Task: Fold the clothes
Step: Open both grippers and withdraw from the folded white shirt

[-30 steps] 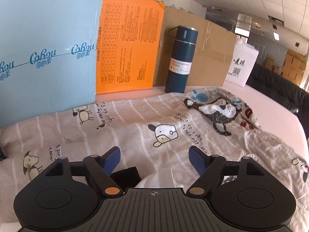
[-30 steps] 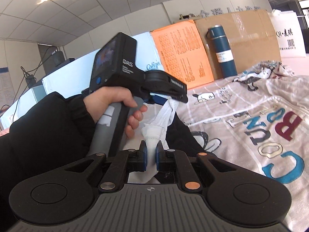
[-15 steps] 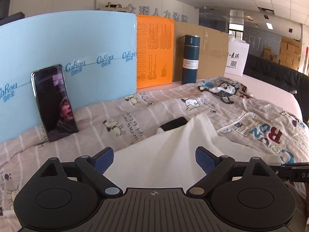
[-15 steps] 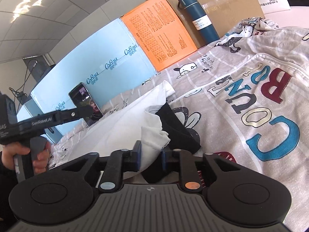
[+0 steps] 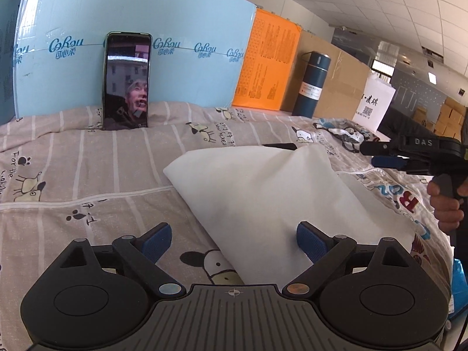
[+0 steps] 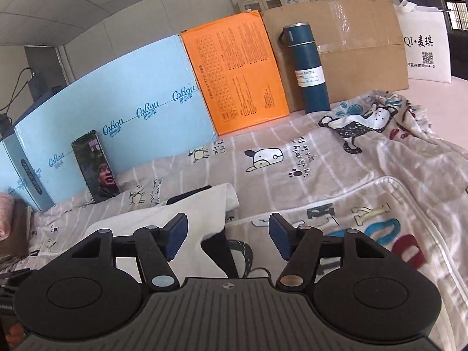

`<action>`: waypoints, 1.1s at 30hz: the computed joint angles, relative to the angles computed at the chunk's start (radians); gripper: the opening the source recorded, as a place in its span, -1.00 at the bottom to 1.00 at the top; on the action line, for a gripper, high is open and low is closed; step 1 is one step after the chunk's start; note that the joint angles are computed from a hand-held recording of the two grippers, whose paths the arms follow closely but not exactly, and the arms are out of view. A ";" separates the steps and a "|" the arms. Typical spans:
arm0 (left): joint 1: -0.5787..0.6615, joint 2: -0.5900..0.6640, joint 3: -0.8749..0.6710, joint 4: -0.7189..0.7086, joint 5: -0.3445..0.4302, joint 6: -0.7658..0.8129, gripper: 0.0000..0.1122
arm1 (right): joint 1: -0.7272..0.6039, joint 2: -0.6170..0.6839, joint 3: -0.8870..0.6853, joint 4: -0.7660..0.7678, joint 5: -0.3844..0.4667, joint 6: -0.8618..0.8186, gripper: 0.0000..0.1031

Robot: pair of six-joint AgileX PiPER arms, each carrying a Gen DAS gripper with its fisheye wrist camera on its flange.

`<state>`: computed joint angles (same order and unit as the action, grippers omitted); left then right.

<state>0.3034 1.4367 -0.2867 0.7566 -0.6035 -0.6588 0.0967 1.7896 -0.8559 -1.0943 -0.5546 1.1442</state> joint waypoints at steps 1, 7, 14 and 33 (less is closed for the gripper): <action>0.010 -0.009 0.011 -0.018 -0.023 0.028 0.68 | 0.015 0.041 -0.078 -0.078 0.025 0.100 0.15; 0.070 -0.024 -0.052 -0.047 -0.037 0.147 0.68 | 0.050 0.262 -0.442 -0.539 0.063 0.680 0.16; 0.077 0.252 -0.441 0.432 -0.006 -0.234 0.11 | 0.025 0.355 -0.500 -0.475 -0.014 0.632 -0.50; 0.078 0.328 -0.459 0.262 0.071 -0.050 -1.00 | 0.037 0.366 -0.519 -0.304 -0.032 0.364 -0.83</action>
<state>0.3809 1.7644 -0.7453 1.0186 -0.5323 -0.7087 0.1333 2.1556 -1.3748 -1.3984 -0.5869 1.5087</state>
